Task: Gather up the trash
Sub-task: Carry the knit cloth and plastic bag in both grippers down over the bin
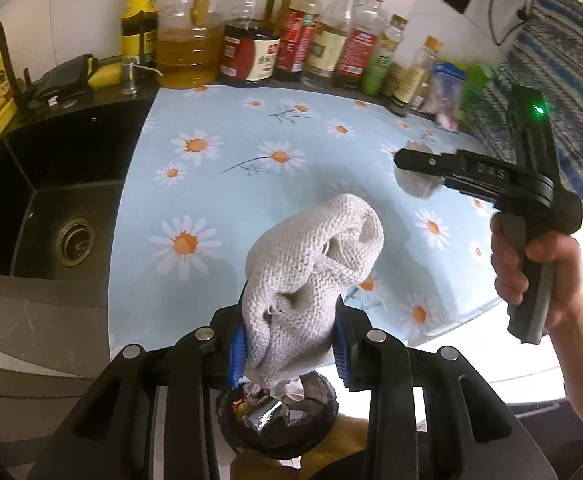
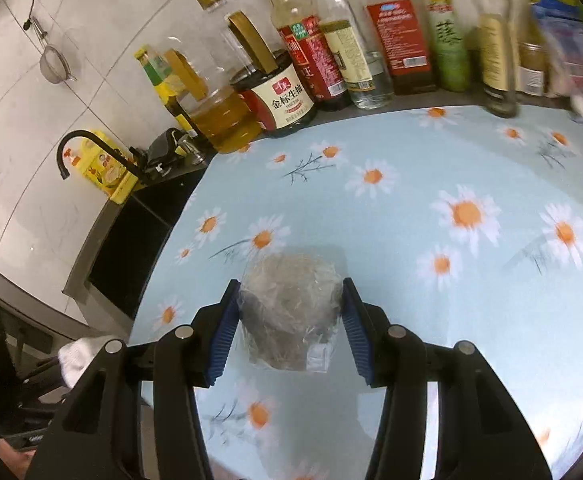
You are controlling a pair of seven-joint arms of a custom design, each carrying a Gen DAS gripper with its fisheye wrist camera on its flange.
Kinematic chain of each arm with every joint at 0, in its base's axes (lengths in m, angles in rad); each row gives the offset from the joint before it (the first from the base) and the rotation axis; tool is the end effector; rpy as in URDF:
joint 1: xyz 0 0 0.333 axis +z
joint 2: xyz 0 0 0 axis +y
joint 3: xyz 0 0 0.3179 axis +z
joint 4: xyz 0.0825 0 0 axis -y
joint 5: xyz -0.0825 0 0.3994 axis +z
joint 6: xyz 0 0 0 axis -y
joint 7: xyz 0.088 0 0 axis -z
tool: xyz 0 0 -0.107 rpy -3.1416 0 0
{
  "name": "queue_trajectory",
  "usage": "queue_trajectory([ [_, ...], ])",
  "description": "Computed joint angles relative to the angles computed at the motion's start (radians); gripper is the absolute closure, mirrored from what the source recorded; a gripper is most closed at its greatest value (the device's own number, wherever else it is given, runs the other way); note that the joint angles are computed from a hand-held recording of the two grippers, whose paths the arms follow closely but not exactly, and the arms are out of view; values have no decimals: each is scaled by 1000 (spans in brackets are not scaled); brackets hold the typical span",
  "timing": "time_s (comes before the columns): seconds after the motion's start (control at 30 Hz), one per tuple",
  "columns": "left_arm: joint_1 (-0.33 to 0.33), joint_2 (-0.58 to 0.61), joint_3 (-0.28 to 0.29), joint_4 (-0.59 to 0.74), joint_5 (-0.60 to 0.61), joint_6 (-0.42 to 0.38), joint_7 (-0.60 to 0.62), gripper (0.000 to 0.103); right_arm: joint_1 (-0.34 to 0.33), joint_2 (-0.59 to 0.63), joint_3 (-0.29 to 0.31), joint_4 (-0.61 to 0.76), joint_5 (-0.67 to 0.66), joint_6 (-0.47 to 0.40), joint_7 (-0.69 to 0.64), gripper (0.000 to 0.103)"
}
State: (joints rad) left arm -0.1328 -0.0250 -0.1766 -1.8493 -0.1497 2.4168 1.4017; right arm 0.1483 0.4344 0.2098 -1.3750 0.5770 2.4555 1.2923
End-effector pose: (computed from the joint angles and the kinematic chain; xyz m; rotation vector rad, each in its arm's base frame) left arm 0.5850 -0.1889 0.5927 -1.9369 2.0561 -0.8305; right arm 0.7127 0.2314 0.5454 -1.8145 1.4008 -0.0046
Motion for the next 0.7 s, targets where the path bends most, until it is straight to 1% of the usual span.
queue_trajectory([
  [0.1,2,-38,8,-51,-64,16,74,70,3,-93,4,-133,30,61,-12,53],
  [0.13,3,-49,9,-65,-81,19,94,70,15,-140,-2,-201,27,96,-6,53],
  [0.17,2,-61,11,-81,-101,19,120,70,22,-168,-4,-241,35,114,-9,53],
  [0.3,-2,-97,20,-125,-177,-1,221,70,50,-279,-11,-405,115,181,-38,53],
  [0.47,-7,-127,29,-168,-255,-39,332,70,112,-382,-42,-559,203,242,-46,53],
  [0.57,-11,-139,32,-191,-293,-61,388,70,152,-427,-61,-636,229,280,-33,53],
  [0.7,-10,-152,34,-230,-319,-84,426,70,197,-475,-86,-722,244,290,11,52],
])
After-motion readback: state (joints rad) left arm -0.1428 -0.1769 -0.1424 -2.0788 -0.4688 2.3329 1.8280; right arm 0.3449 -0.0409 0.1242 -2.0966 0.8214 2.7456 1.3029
